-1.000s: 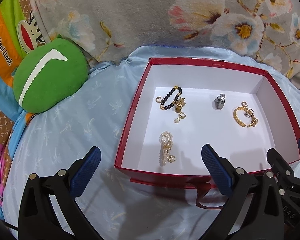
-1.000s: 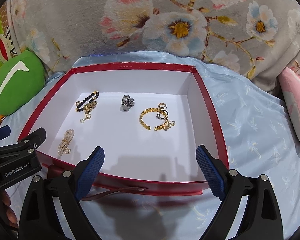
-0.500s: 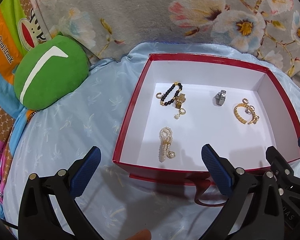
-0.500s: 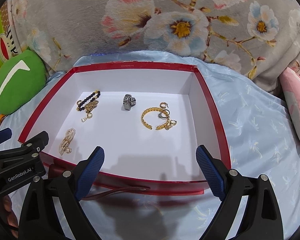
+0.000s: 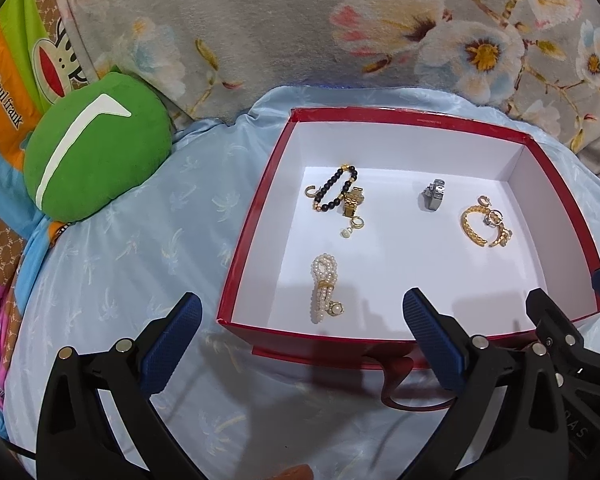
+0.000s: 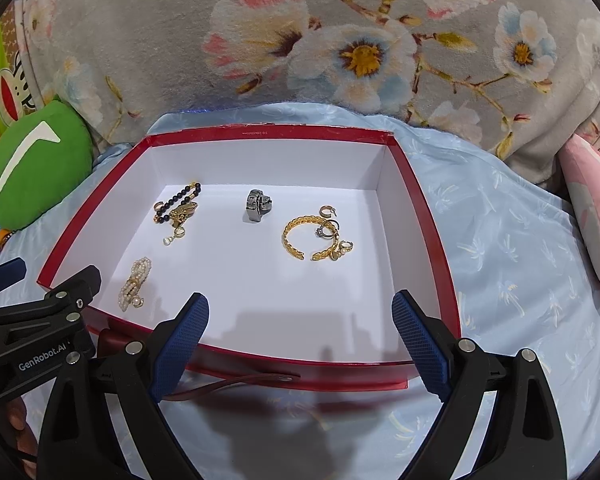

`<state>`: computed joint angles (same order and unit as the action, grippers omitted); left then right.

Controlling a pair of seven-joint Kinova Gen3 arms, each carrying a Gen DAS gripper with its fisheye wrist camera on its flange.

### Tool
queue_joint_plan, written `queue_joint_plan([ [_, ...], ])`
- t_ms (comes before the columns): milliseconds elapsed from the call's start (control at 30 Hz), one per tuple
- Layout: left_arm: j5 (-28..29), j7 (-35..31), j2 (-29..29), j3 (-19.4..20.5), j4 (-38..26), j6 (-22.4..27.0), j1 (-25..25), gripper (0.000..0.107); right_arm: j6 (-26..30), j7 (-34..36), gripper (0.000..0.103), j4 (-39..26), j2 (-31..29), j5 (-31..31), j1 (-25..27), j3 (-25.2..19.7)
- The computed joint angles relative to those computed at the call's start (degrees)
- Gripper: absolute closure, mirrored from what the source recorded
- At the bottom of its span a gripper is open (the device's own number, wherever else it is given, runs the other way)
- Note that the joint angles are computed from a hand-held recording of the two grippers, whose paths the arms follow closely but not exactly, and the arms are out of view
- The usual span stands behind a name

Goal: Organize jewelry

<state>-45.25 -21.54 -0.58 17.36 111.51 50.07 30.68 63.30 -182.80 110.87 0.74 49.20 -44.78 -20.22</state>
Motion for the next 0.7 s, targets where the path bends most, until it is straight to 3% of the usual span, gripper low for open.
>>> queue_joint_plan([
  [700, -5.4, 3.7, 0.6, 1.0, 0.4, 2.2, 2.3, 0.010, 0.4, -0.8, 0.012, 0.3, -0.5, 0.4, -0.1, -0.3],
])
